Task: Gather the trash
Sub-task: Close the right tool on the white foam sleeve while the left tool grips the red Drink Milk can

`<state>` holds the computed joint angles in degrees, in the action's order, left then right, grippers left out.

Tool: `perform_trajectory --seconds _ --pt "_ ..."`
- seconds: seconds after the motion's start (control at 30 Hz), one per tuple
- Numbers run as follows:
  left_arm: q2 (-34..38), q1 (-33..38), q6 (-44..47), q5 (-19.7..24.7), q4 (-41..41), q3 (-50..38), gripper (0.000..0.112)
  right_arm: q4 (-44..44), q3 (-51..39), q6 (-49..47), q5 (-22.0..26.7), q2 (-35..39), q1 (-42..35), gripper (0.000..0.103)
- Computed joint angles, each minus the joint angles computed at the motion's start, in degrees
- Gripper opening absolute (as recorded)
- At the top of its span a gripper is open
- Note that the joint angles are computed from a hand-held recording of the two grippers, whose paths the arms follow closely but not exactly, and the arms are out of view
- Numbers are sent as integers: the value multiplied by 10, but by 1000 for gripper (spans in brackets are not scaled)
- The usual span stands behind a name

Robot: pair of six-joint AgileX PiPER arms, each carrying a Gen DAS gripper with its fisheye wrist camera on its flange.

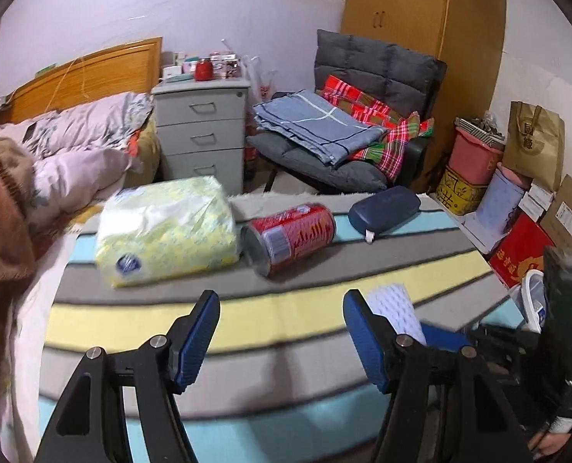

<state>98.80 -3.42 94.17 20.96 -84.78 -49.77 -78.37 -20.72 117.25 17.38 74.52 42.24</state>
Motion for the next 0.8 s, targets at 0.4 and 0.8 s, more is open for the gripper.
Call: perform_trajectory --seconds 0.4,0.8 --pt "143 -59 -197 6 215 -212 68 59 2 -104 -5 -17 -31 19" --pt "231 -97 -452 35 461 -318 70 55 7 -113 -3 -21 -51 19"
